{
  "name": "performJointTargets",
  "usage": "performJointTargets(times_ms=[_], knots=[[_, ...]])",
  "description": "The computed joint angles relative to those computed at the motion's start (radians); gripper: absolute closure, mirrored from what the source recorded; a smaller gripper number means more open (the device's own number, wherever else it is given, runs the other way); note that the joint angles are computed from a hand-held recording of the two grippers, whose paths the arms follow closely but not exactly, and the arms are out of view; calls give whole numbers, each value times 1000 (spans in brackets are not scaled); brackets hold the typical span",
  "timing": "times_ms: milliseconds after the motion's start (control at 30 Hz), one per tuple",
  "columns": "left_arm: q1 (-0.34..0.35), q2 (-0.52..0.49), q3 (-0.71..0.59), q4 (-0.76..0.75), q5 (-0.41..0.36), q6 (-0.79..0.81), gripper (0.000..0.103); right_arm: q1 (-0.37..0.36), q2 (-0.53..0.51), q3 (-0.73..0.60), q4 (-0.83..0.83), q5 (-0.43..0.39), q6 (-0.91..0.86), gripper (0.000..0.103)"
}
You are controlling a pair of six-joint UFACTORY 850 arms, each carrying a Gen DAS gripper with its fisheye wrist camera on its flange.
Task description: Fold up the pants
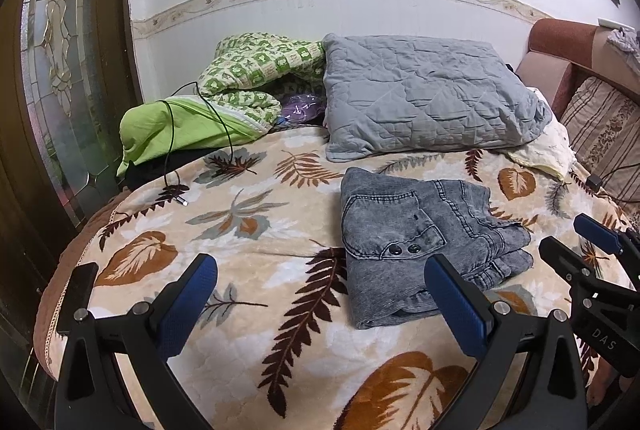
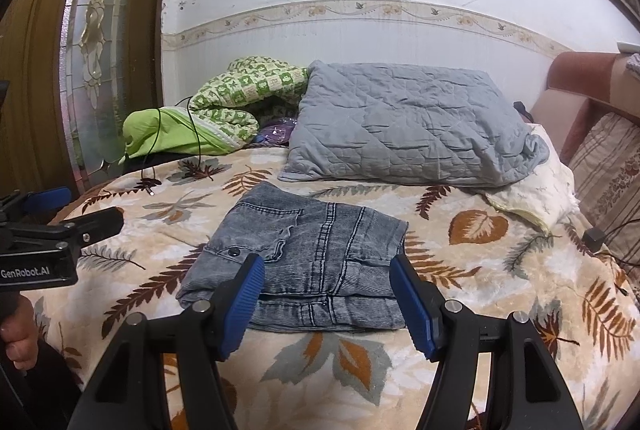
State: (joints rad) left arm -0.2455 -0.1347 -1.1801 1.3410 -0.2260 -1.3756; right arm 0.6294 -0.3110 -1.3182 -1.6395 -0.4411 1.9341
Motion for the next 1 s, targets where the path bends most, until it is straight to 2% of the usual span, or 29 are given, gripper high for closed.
performJointTargets(times_ms=[1000], knots=[[2,16,8,49,38,-42,0,-3,-9,-11,0,19,-6,34]])
